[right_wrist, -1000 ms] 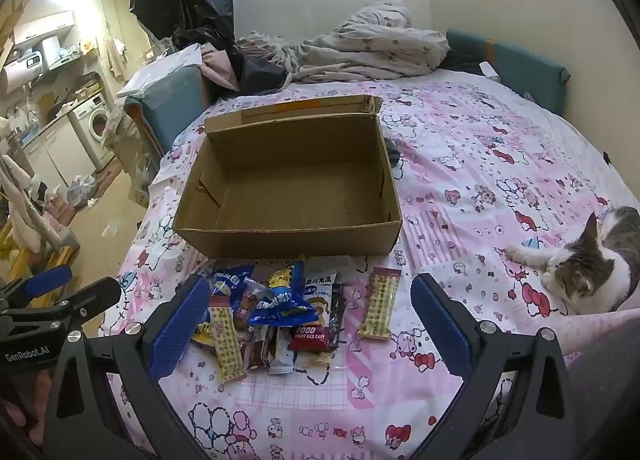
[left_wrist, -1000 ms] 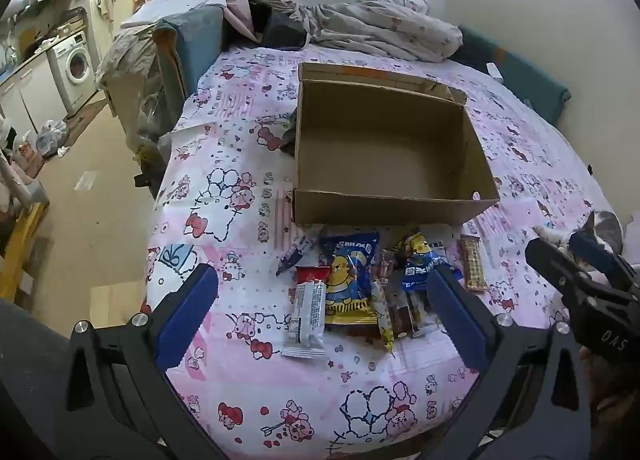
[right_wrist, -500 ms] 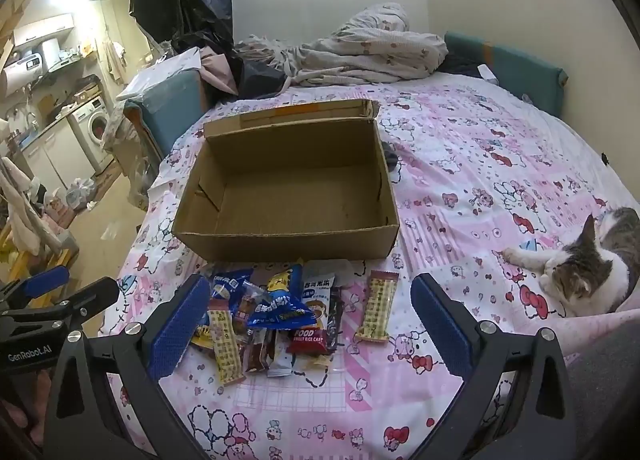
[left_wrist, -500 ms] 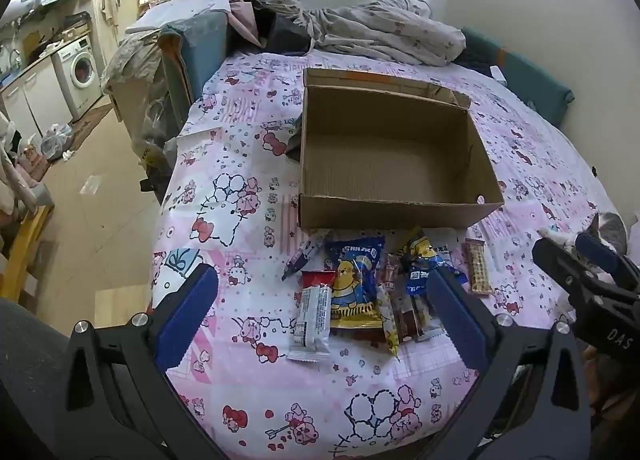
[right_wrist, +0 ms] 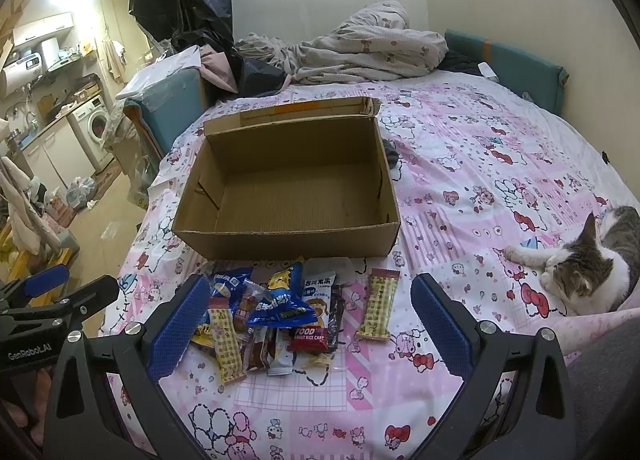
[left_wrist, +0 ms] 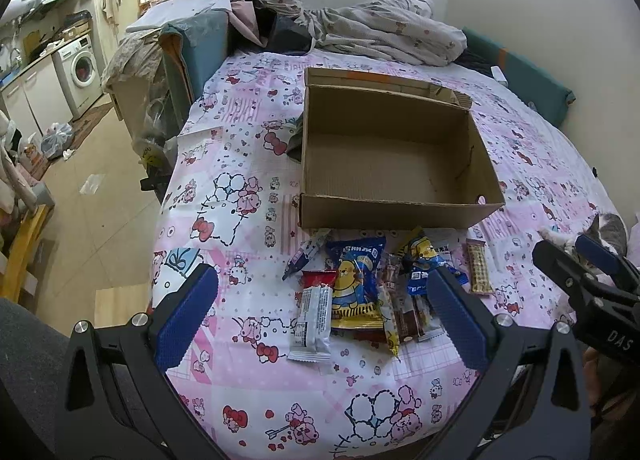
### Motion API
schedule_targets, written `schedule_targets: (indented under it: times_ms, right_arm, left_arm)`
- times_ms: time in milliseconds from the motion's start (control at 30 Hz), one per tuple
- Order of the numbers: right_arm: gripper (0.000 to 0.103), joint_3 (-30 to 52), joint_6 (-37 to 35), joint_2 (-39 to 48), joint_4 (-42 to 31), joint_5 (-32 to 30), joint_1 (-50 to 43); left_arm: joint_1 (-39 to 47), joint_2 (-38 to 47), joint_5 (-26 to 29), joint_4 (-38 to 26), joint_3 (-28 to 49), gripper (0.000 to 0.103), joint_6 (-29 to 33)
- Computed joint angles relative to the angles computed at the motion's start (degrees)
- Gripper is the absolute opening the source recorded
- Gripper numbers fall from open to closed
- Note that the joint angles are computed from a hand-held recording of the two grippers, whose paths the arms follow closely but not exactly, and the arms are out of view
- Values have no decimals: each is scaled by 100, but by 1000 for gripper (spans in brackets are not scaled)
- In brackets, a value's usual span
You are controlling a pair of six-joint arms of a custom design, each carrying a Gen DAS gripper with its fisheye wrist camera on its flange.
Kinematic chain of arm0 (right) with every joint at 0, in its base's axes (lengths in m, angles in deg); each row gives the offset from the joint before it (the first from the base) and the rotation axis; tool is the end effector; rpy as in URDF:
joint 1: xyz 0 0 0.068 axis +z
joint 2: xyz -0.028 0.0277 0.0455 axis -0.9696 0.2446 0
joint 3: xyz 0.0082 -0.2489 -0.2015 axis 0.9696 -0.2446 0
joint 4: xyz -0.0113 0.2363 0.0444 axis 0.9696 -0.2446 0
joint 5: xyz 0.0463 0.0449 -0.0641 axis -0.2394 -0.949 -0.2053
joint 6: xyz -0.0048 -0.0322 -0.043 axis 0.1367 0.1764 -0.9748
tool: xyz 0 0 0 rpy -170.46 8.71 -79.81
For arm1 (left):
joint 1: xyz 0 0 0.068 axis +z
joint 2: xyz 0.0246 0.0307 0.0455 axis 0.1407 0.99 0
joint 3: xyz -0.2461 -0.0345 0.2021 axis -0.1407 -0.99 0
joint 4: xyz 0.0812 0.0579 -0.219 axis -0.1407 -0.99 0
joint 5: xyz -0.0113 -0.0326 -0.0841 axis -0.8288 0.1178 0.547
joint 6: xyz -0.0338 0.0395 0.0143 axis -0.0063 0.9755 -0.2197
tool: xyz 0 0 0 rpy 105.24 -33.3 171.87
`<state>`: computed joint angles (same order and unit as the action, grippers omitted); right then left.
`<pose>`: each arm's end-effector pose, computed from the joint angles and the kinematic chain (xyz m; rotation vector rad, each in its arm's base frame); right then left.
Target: Organize snacks
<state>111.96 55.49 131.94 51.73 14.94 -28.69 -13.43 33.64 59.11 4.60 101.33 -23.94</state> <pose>0.2348 0.2351 0.3128 -0.1571 2.3292 0.2701 0.2189 -0.0761 0.3137 -0.1658 2.4086 -0.0239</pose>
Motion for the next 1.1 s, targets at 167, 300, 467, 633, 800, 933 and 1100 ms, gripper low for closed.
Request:
schedule_targets:
  times_ms: [167,300,467,633,800,933,1100]
  right_arm:
    - [103,-15,0,-1,26,20,13]
    - [103,22,9,-6,-35,-3,12]
    - [103,33,4,19,-72,14,2]
    - [103,4,25,-20,-44,23,-19]
    - [103,-15,40,-28,-38,7,-22]
    - [103,-7,69,-16,-24,-48,-37]
    - [103,-13,118,16,-18,-71,-36]
  left_arm:
    - [4,-10,1,12,-15,103,-4]
    - [-7,-3,-31,1,4,103,0]
    - [9,-10,-34,-21,36,103,-4]
    - [14,-3,-65,-30,51,103,27]
    - [26,-21,-86,22,21,103,68]
    - [13,9,-113,40,3,103,53]
    - [35,-8,-60,59,-26,103,62]
